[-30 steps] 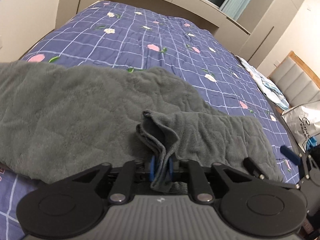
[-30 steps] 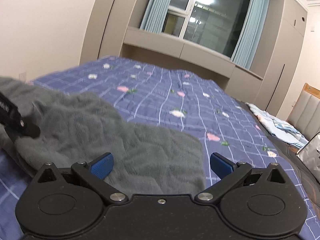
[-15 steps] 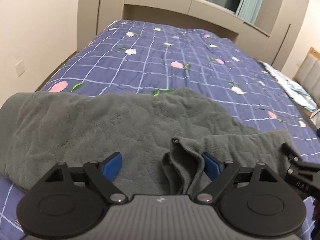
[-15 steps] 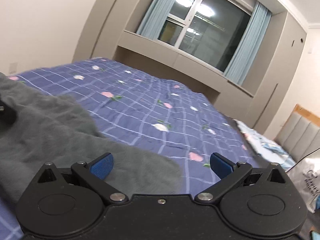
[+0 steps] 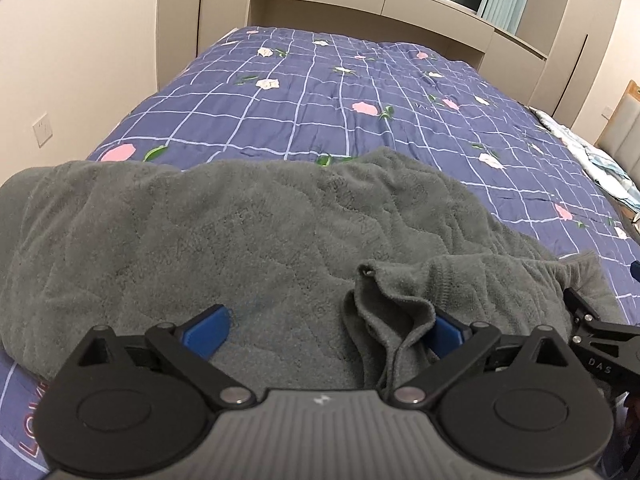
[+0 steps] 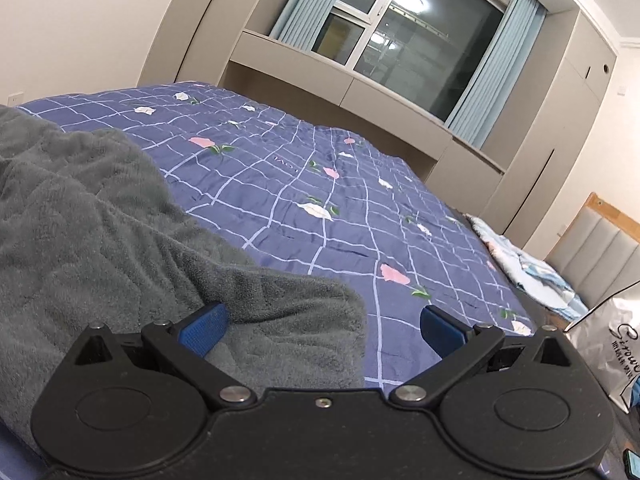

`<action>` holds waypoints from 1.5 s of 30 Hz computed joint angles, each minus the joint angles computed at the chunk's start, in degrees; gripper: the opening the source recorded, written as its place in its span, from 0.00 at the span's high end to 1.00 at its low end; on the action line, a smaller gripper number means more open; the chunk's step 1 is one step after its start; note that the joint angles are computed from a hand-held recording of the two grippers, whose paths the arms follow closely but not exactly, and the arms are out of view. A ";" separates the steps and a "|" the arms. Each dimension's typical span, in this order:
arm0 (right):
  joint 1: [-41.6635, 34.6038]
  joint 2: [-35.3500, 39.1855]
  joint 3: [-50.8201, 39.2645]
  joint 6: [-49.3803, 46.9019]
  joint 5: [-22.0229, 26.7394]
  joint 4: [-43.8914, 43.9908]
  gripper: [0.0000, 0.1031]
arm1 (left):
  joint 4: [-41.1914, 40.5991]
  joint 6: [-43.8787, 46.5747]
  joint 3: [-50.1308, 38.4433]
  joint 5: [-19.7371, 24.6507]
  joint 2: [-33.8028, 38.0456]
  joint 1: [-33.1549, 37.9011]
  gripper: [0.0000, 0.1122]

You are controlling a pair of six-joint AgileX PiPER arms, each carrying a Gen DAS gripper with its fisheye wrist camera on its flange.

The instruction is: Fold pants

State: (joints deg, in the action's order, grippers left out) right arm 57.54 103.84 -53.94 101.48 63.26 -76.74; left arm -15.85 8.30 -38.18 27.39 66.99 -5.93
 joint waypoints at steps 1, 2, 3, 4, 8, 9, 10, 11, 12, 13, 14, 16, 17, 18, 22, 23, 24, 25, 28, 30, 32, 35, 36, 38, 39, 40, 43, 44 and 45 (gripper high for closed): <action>0.01 -0.27 -0.36 -0.71 0.04 0.36 0.01 | -0.59 0.59 -0.16 0.45 -0.18 0.38 0.09; 0.14 -0.70 -0.77 -1.67 0.37 0.85 0.01 | -1.25 1.18 -0.37 1.02 -0.41 0.85 0.09; 0.57 -0.98 -1.36 -2.41 1.21 1.25 0.01 | -1.98 1.88 -0.57 1.57 -0.61 1.37 0.09; 1.27 -1.09 -1.88 -2.50 2.27 1.29 0.01 | -2.37 2.09 -0.81 2.23 -0.86 1.79 0.09; 5.18 -2.06 -3.35 -0.62 5.29 -0.27 0.01 | -4.40 4.06 -1.69 5.15 -1.90 4.03 0.09; 6.04 -2.22 -3.89 -0.59 4.81 -0.61 0.01 | -5.28 5.14 -1.75 5.68 -2.19 4.92 0.09; 6.84 -2.16 -4.50 -0.86 4.26 -0.85 0.01 | -6.04 6.14 -1.85 6.41 -2.63 5.94 0.09; 7.52 -1.74 -5.37 -1.37 3.25 -1.11 0.01 | -6.60 6.98 -1.96 7.19 -3.15 7.07 0.09; 7.93 -1.35 -6.10 -1.82 2.32 -1.16 0.01 | -7.20 8.01 -2.06 8.15 -3.82 8.63 0.09; 8.26 -0.70 -7.03 -2.22 1.24 -1.14 0.01 | -7.76 9.06 -2.06 8.96 -4.43 10.22 0.09; 8.39 -0.02 -7.90 -2.64 -0.18 -1.13 0.01 | -7.99 9.87 -2.07 9.75 -5.09 12.00 0.09; 8.59 2.13 -10.28 -4.08 -2.42 -0.40 0.01 | -9.22 12.86 -1.76 11.44 -6.40 16.86 0.09; 8.60 3.20 -11.36 -4.90 -3.42 0.08 0.01 | -10.49 15.27 -1.52 12.41 -6.83 19.93 0.09; 8.71 4.25 -12.36 -5.53 -4.10 0.58 0.01 | -12.48 18.68 -1.24 13.80 -7.06 24.16 0.09; 9.24 6.41 -15.25 -5.56 -2.63 3.06 0.01 | -24.07 35.65 -0.96 20.94 -4.21 42.41 0.09; 9.10 6.08 -15.43 -5.24 -2.80 3.92 0.01 | -25.57 38.02 -0.93 21.64 -3.03 45.82 0.09; 9.11 5.82 -15.45 -4.98 -2.77 4.42 0.01 | -25.91 39.03 -1.01 21.40 -1.81 47.97 0.09; 9.33 5.58 -15.33 -4.79 -2.47 4.73 0.01 | -26.26 39.71 -1.20 21.09 -0.58 49.66 0.09; 10.16 4.87 -15.39 -5.10 -2.12 4.41 0.01 | -30.28 44.17 -1.75 22.06 3.62 55.96 0.09; 10.25 4.15 -14.62 -3.84 -3.85 2.71 0.01 | -32.75 46.62 -1.78 21.17 5.80 58.15 0.09; 10.27 4.38 -15.26 -4.23 -5.27 2.83 0.01 | -36.42 49.87 -1.33 19.11 8.22 59.84 0.09; 10.02 6.76 -18.58 -6.79 -4.81 5.65 0.01 | -43.56 53.20 0.02 16.94 11.07 61.26 0.09; 9.93 7.29 -19.31 -7.01 -4.75 6.31 0.01 | -45.70 54.29 0.46 16.75 11.41 61.73 0.09; 9.84 7.75 -20.19 -7.72 -4.60 7.30 0.01 | -50.53 56.77 1.59 15.94 12.31 62.09 0.09; 9.78 7.80 -20.55 -8.61 -4.57 7.77 0.01 | -52.28 57.65 2.20 15.80 12.32 62.31 0.11; 9.72 7.83 -20.87 -9.65 -4.55 8.16 0.01 | -53.79 58.23 2.83 16.10 12.21 62.77 0.13; 9.45 7.91 -21.48 -12.34 -4.45 8.76 0.01 | -57.97 61.67 4.90 20.03 12.60 65.89 0.24; 9.45 8.19 -21.99 -13.00 -4.16 9.07 0.01 | -58.75 62.15 5.74 20.67 12.41 66.59 0.26; 9.43 8.44 -22.41 -13.33 -3.95 9.31 0.01 | -59.29 62.76 6.50 21.03 12.15 67.05 0.27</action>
State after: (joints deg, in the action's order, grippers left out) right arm 66.96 112.28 -76.35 88.15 59.31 -67.44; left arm -75.14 71.06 -31.68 48.42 79.14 61.11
